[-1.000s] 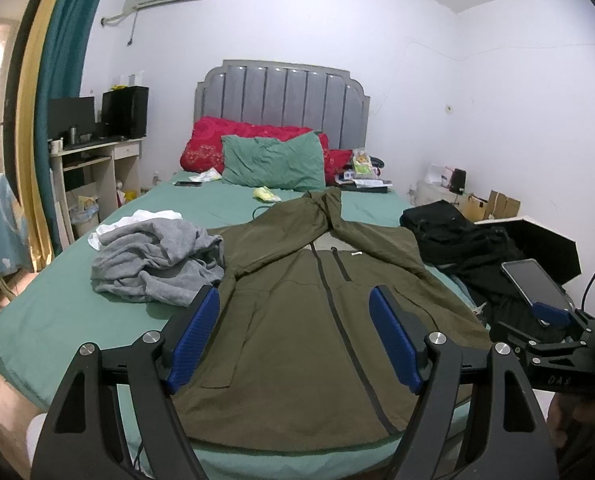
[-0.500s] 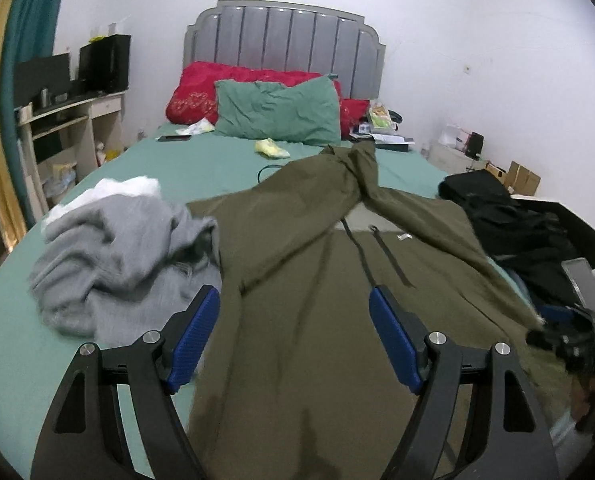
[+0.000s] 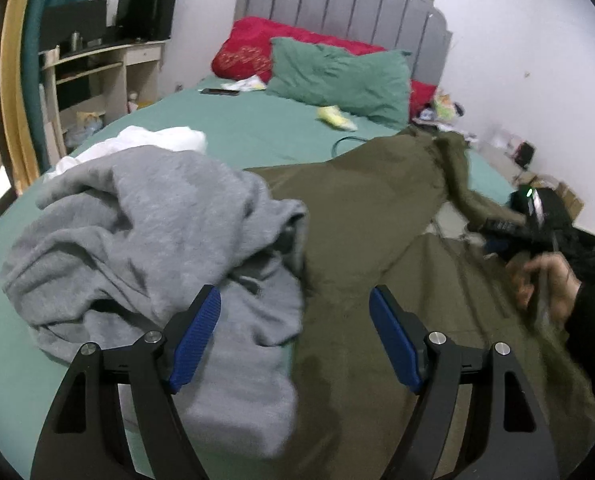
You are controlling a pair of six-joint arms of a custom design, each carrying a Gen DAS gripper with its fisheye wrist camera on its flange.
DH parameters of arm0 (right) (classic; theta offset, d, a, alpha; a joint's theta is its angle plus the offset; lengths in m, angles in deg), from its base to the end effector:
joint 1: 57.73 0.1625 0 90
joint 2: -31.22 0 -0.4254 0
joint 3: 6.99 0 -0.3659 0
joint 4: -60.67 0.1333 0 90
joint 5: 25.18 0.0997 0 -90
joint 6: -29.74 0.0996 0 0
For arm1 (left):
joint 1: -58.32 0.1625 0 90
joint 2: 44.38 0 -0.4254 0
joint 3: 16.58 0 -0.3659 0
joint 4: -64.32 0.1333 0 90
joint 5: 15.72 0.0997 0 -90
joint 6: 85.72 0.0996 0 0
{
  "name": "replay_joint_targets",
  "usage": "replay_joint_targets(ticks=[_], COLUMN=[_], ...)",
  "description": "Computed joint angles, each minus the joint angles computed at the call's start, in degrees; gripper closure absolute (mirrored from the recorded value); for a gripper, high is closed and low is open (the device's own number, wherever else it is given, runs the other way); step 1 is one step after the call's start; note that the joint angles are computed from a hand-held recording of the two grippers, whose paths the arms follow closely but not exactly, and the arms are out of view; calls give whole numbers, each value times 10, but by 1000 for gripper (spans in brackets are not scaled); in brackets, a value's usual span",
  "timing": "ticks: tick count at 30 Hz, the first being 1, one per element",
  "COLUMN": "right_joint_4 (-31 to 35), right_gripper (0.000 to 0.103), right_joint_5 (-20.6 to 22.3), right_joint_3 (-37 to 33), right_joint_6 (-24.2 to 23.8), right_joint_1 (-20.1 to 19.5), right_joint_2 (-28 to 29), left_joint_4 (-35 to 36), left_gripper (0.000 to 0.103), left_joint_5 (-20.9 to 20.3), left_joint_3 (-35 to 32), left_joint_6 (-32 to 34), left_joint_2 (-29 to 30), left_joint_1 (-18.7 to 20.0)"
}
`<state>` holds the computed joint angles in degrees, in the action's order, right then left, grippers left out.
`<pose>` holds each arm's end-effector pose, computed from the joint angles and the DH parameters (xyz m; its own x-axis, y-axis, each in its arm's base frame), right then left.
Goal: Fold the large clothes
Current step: 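Lower the right tool onto the jacket hood and close it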
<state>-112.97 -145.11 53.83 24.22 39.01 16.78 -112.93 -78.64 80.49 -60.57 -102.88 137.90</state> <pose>0.1764 -0.7807 -0.0046 -0.8830 0.1213 0.4535 -0.1792 0.8058 -0.5644 0.0598 -0.6625 0.3134 -0.7979 0.1174 -0.5913 0.5065 0.6623 -0.5521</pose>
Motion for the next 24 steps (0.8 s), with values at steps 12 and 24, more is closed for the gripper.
replay_joint_targets(ticks=[12,24], right_joint_4=[-149,-30], right_gripper=[9,95], right_joint_5=[-12,-47], right_joint_3=[79,-76], right_joint_6=[-6,81], right_joint_1=[30,78], right_joint_2=[-86,51], left_joint_4=[-1,-1], left_gripper=[23,23], left_joint_5=[5,0], left_joint_3=[-30,-32], left_joint_6=[-17,8], left_joint_2=[8,16], left_joint_1=[18,16])
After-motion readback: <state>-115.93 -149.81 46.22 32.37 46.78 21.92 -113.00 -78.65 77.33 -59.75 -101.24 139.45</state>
